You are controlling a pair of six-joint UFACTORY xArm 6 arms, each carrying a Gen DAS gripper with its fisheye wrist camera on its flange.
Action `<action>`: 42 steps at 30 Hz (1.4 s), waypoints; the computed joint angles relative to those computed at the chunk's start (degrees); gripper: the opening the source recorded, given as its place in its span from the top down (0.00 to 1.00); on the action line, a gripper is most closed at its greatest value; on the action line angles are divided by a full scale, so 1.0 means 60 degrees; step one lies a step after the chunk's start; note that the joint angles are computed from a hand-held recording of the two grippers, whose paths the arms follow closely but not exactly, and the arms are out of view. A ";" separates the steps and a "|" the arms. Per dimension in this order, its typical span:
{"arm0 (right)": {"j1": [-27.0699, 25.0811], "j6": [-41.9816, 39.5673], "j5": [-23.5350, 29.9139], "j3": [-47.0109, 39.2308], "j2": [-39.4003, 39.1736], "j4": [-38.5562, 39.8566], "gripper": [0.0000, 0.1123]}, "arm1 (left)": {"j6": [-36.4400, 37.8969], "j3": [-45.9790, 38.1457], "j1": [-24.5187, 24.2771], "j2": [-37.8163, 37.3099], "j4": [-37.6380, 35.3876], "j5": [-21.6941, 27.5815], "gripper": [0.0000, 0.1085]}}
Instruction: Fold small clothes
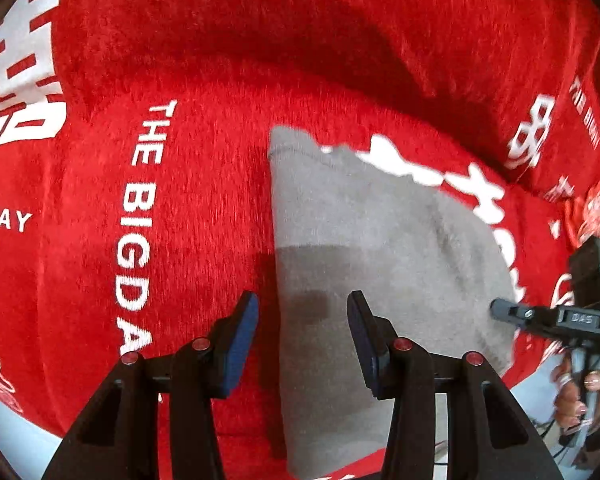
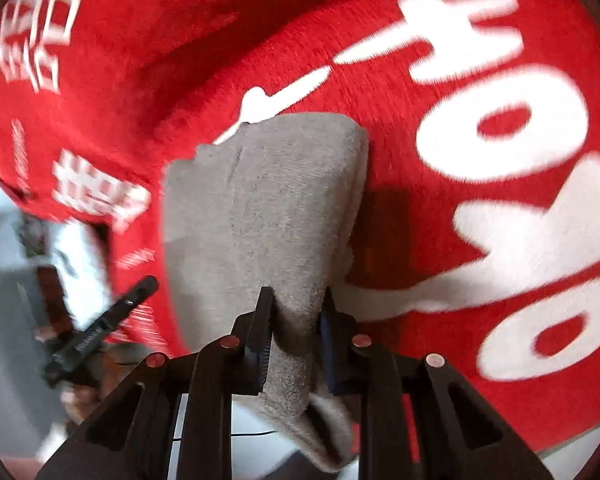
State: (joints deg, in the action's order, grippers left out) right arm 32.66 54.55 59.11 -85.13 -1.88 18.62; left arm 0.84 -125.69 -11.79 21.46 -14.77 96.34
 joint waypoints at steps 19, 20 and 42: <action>0.0797 0.1393 0.3291 -0.1584 0.0274 -0.2457 0.78 | 0.0061 0.1584 -0.0699 -0.0997 0.1515 -0.0155 0.55; 0.0885 0.1507 0.3162 -0.1534 0.0198 -0.2429 0.78 | 0.0088 0.1581 -0.0704 -0.1018 0.1533 -0.0106 0.55; 0.1770 0.2531 0.2090 -0.0072 0.0054 -0.1504 0.78 | 0.0431 0.2386 -0.0887 -0.1758 0.2610 0.0281 0.54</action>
